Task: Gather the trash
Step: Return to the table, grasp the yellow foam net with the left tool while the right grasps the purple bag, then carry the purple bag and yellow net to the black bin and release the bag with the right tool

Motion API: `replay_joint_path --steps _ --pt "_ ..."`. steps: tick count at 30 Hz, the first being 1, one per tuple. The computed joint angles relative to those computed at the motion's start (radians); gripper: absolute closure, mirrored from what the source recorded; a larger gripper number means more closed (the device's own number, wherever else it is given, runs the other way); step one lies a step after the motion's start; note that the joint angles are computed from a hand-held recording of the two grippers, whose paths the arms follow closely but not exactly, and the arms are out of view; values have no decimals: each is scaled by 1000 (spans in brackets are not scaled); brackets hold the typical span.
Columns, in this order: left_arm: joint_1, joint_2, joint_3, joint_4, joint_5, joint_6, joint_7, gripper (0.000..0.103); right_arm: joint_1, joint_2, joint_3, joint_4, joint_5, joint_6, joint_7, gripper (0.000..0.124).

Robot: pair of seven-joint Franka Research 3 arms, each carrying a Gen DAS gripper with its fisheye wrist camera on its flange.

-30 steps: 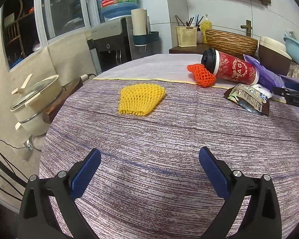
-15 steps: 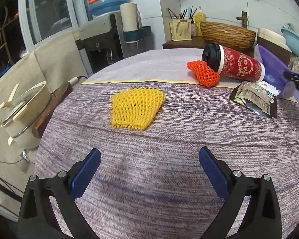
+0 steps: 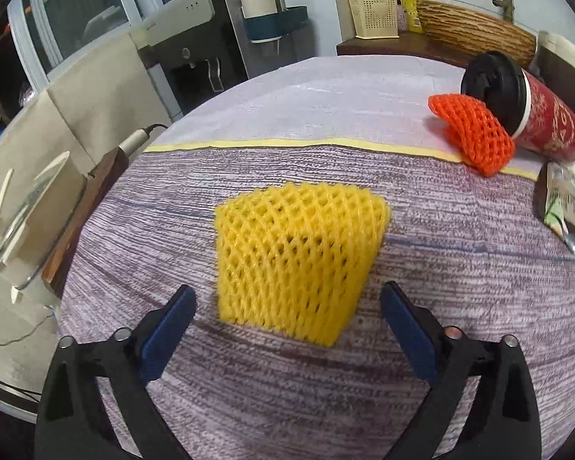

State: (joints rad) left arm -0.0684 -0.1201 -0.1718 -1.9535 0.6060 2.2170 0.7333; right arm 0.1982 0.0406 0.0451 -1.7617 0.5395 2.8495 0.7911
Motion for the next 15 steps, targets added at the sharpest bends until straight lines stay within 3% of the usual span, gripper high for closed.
replay_joint_path --steps 2,6,9,15 --pt "2 -6 12 -7 -48 40 1 38 -11 -30 -4 -9 85 -58 -45 118" --pt "-2 2 -8 17 4 -14 -35 78 -19 -63 -26 -19 185 -134 -82 118" --pt "-9 -34 -3 -21 -36 36 -40 83 -19 -95 -39 -53 229 -143 -111 118" --pt "-22 -133 -34 -102 -24 90 -106 84 -13 -149 -65 -114 303 -170 -165 118"
